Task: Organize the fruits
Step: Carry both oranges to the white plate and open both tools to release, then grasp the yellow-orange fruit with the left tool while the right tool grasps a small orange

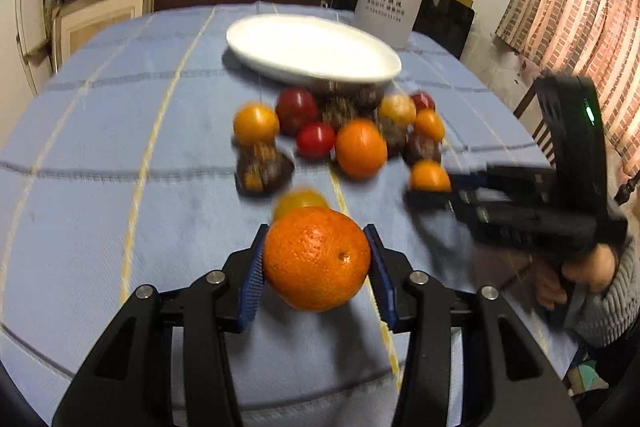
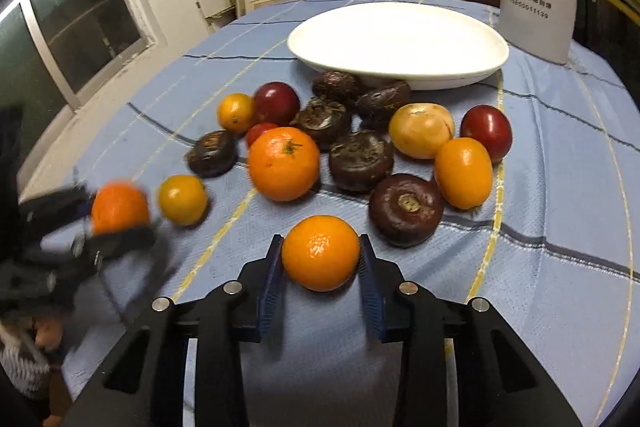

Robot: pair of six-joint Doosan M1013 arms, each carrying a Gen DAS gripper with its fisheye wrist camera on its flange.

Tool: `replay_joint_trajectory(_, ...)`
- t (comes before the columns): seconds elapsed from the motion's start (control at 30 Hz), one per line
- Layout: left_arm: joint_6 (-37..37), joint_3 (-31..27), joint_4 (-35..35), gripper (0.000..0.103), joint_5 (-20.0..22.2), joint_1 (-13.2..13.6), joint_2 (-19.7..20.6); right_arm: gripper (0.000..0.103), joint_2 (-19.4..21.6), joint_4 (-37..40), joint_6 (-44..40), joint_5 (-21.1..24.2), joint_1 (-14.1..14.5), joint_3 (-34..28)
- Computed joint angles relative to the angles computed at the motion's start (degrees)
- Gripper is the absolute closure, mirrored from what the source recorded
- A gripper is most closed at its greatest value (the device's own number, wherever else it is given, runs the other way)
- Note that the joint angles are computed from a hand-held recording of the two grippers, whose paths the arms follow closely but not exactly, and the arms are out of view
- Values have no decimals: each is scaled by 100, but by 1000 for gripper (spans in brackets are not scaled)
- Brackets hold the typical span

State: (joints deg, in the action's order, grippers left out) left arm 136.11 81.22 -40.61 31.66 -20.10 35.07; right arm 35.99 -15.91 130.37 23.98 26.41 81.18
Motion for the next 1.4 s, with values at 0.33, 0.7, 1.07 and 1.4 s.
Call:
replay_joint_trajectory(0.33, -822, -1876, 391, 58, 449, -214, 791, 66, -201, -1799, 2160, -204, -354, -266)
replay_joint_trajectory(0.7, -2502, -4026, 1492, 57, 1492, -292, 2128, 50, 710, 143, 642, 244, -845, -1378)
replay_joint_trajectory(1.07, -1492, -2497, 794, 17, -8, -198, 1277, 25, 265, -2751, 3043, 6, -516, -755)
replay_joint_trajectory(1.4, 123, -162, -1012, 12, -1285, 14, 201, 11, -436, -5821, 6534, -188, -114, 740)
